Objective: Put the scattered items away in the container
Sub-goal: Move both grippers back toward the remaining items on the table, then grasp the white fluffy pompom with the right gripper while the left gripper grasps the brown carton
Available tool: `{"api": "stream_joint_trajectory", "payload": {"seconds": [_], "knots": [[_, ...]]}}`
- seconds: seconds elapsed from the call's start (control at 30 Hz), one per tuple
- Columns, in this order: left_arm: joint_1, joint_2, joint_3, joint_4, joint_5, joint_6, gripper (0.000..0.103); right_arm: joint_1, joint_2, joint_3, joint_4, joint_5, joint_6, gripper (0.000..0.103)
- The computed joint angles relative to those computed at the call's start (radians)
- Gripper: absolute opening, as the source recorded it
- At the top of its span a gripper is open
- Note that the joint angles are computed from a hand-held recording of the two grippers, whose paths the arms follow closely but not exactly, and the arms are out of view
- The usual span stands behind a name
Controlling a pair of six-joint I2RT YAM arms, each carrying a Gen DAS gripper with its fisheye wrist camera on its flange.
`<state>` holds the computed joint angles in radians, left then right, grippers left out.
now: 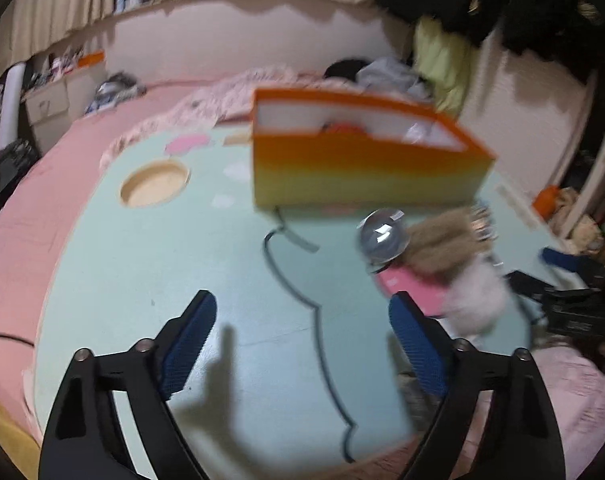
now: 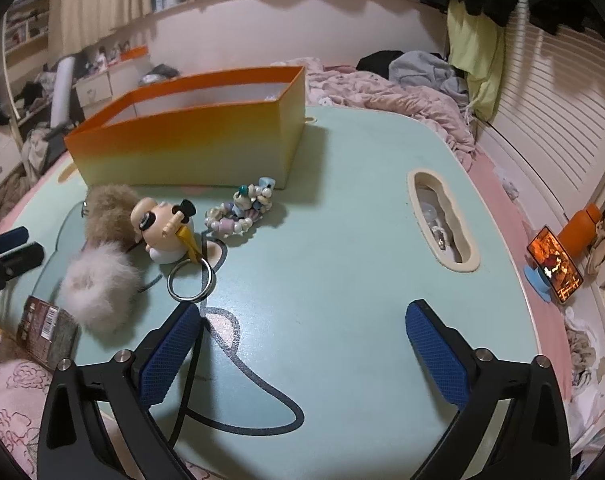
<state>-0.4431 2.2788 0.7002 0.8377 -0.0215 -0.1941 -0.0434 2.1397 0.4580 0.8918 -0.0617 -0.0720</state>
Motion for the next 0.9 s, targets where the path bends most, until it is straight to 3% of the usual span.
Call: {"api": "stream_joint_trajectory", "payload": {"seconds": [0.07, 0.13, 0.27, 0.53, 0.63, 0.73, 0.9], "knots": [[-0.010, -0.039, 0.000, -0.073, 0.087, 0.047, 0.084, -0.028, -0.011, -0.026, 0.041, -0.078, -0.004, 0.081], [-0.035, -0.058, 0.033, -0.198, 0.173, 0.096, 0.069, -0.036, -0.031, -0.053, 0.075, -0.162, -0.027, 0.080], [-0.072, -0.045, 0.083, -0.306, 0.236, 0.112, 0.067, 0.014, -0.096, -0.067, 0.028, -0.247, -0.092, 0.079], [-0.074, -0.036, 0.078, -0.298, 0.260, 0.085, 0.067, 0.115, -0.126, 0.085, -0.285, -0.284, -0.159, 0.077], [-0.079, -0.039, 0.078, -0.309, 0.261, 0.102, 0.067, 0.142, -0.106, 0.135, -0.356, -0.275, -0.181, 0.069], [-0.081, -0.036, 0.074, -0.304, 0.255, 0.094, 0.069, 0.161, -0.073, 0.189, -0.424, -0.262, -0.183, 0.054], [-0.092, -0.045, 0.070, -0.313, 0.230, 0.097, 0.069, 0.180, -0.057, 0.147, -0.336, -0.217, -0.178, 0.042]]}}
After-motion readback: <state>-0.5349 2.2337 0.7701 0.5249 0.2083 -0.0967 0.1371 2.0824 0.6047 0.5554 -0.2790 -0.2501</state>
